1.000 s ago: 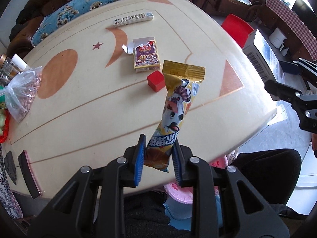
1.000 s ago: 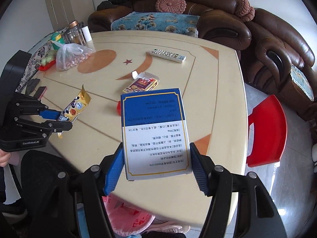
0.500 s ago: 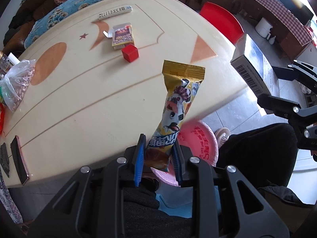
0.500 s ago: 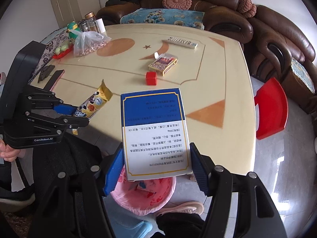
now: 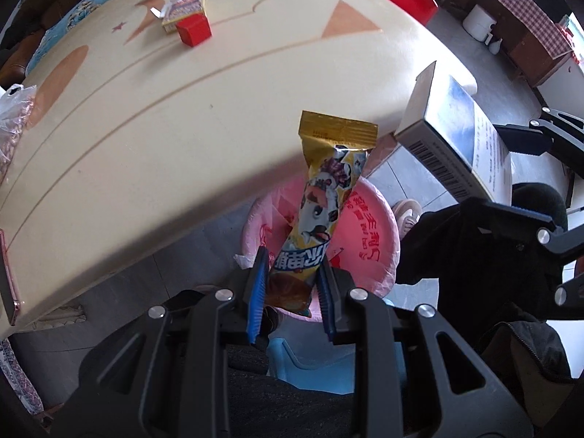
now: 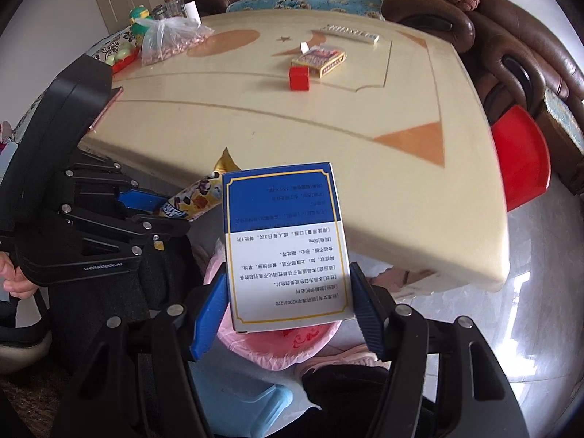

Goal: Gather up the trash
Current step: 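Carry the snack bar and medicine box over the pink bin, then open both grippers to drop the snack bar and medicine box into the bin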

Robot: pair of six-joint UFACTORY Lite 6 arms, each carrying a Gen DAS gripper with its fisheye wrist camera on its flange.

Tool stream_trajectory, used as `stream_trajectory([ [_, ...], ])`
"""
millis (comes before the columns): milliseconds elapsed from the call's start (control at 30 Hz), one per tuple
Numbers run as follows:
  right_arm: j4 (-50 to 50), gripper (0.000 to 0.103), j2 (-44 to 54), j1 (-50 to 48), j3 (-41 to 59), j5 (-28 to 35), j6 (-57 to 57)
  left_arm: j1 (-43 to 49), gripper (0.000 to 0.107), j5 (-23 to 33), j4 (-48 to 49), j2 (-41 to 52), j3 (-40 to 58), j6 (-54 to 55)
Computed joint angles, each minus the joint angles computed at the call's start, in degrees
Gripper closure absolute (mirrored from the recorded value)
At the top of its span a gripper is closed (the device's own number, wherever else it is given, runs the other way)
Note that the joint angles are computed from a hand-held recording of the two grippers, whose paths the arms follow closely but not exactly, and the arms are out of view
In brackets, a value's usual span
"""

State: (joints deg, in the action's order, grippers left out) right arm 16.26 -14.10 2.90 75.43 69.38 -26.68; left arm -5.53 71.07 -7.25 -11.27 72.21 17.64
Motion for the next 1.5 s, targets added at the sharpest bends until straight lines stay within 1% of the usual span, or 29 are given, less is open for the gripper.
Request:
stream_trajectory([
  [133, 0.2, 0.041, -2.4, -0.3, -6.2, -1.8, -0.1, -0.7, 0.081, -3.2, -0.1, -1.9, -6.3, -0.3],
  [367, -0.2, 0.041, -4.9, 0.6, -17.1, -6.3, 1.2, -1.7, 0.081, -8.4, 0.1, -1.8, -15.2, -1.0],
  [567, -0.1, 0.041, -3.8, 1.1, -24.7, -11.1, 2.2, -2.3, 0.081, -13.3, -0.3, 1.4, -21.4, -2.4],
  [700, 0.1, 0.041, -1.3, 0.9, -28.8, -15.0, 2.2, -2.6, 0.081, -16.2, -0.9, 5.5, -24.2, -3.5],
  [933, 1.4, 0.041, 6.5, 0.1, -31.5, -21.6, 1.1, -3.4, 0.081, -20.4, -0.8, 13.3, -25.5, -5.0],
  [1067, 1.2, 0.041, 11.2, 0.7, -32.0, -25.3, 0.3, -2.6, 0.081, -21.4, -0.7, 17.3, -24.5, -5.1],
  [1200, 1.0, 0.041, 14.9, 1.7, -31.7, -27.2, -0.7, -1.7, 0.081, -22.0, -1.7, 21.8, -22.5, -4.4],
  [1300, 1.9, 0.041, 15.8, 3.0, -32.7, -28.8, -1.2, -1.2, 0.081, -22.7, -3.1, 24.8, -21.1, -3.3],
  [1367, 2.8, 0.04, 16.5, 3.8, -32.9, -29.3, -2.1, -1.6, 0.075, -24.1, -2.5, 25.7, -21.3, -3.7],
  [1433, 3.0, 0.038, 16.6, 4.7, -33.0, -30.1, -2.2, -1.1, 0.056, -23.5, -2.9, 26.1, -20.7, -3.6],
  [1467, 2.8, 0.036, 16.6, 5.3, -32.9, -30.1, -1.9, -0.8, 0.054, -23.3, -3.3, 26.0, -20.5, -3.4],
  [1500, 2.9, 0.03, 16.9, 5.4, -32.9, -30.4, -2.1, -0.7, 0.051, -23.3, -3.3, 26.2, -20.1, -3.5],
])
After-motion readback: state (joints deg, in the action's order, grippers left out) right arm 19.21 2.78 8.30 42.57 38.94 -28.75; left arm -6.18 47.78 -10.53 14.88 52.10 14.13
